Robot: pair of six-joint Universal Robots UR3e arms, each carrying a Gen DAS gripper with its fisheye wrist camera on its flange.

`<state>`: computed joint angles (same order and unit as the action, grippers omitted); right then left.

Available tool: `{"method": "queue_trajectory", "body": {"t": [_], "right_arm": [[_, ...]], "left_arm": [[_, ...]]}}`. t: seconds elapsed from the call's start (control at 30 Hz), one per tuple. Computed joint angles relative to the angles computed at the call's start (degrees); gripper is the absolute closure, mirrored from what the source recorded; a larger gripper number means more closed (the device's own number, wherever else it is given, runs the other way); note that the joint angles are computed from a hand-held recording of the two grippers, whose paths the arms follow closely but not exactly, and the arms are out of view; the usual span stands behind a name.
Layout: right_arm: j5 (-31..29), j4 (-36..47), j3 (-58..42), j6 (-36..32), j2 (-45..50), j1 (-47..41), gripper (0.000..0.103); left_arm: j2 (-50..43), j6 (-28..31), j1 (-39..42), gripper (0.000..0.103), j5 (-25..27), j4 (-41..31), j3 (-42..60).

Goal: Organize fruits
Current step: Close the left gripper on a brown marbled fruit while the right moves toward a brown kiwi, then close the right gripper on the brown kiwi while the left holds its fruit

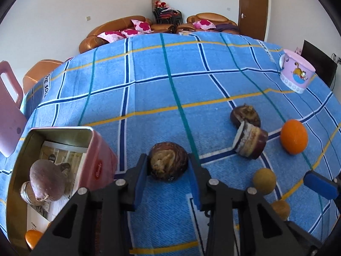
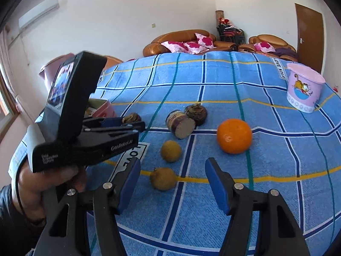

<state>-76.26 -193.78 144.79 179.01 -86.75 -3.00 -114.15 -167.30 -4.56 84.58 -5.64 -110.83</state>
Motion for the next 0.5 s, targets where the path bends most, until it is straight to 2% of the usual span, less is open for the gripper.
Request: {"method": "queue_trajectory", "body": {"t": [0.07, 0.23, 0.4, 0.5], "right_arm": [[0.2, 1.4, -0.8, -0.3, 0.5, -0.1, 0.038], [0.7, 2.6, -1.4, -0.6, 1.0, -0.3, 0.038], [0.6, 3.7, -2.2, -1.6, 1.4, 0.5, 0.039], [1.6, 5.9, -2.9, -1.9, 1.6, 0.2, 0.05]], "left_arm": [[1.2, 0.8, 0.2, 0.066, -1.4, 0.0, -1.0], [6.1, 2.7, 0.7, 0.066, -5.1, 6.4, -8.9], [10.8, 1.3, 4.4, 0.066, -9.2, 8.1, -15.1], [11.4, 0.2, 5.5, 0.066, -9.7, 11.3, -17.5]]}}
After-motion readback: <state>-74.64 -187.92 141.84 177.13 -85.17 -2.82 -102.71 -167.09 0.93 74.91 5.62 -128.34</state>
